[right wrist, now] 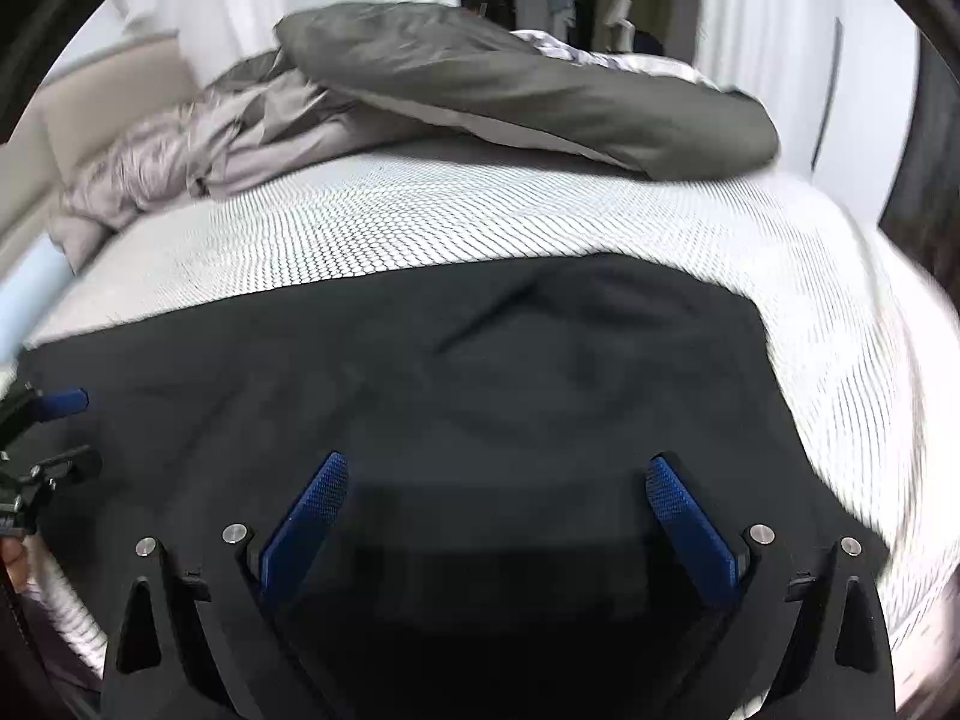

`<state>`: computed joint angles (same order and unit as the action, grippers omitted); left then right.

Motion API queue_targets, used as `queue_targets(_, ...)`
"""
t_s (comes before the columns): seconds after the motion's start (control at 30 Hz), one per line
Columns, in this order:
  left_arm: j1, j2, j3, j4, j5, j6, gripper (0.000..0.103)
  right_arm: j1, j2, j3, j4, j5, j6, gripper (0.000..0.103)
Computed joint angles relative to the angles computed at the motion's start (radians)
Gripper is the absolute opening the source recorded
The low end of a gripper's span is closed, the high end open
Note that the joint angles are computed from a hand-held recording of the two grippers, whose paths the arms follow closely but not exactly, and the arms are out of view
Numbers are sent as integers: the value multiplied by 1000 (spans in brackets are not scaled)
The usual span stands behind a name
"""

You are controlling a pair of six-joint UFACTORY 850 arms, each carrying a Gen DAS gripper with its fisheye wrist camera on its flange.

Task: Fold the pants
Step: 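Grasp the leg end of the black pants with the right gripper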

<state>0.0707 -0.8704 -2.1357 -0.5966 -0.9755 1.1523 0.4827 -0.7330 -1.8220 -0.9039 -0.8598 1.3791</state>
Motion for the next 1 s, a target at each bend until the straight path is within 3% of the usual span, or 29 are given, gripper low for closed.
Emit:
queue_targets(0.03,-15,-4,6,55,23,-24,85,-6,-65,-93,29,-49,-97,102)
queue_targets(0.1,-19,5,33,58,53,-19,87,-11,-112,-152,89,-99,-196,101)
queue_targets(0.2,-5,-7,11,39,27,-5,87,-18,-17,1,121,0,-173,101)
queue_targets(0.37,30,-3,25,2,30,34,88,9,149,249,45,65,-112,101)
queue_targets(0.47,46,22,64,-20,44,54,88,24,188,313,39,13,-74,101)
queue_targets(0.53,56,52,100,-60,47,82,88,20,214,344,14,33,11,101)
queue_targets(0.73,25,114,179,-154,13,198,88,30,119,177,-25,80,51,101)
queue_targets(0.87,-17,152,264,-98,68,226,88,22,-86,-125,117,26,-187,101)
queue_targets(0.93,-13,153,270,-90,60,224,88,19,-151,-216,180,-23,-296,101)
queue_targets(1.0,3,138,249,-92,16,212,91,12,-156,-208,215,-23,-358,101)
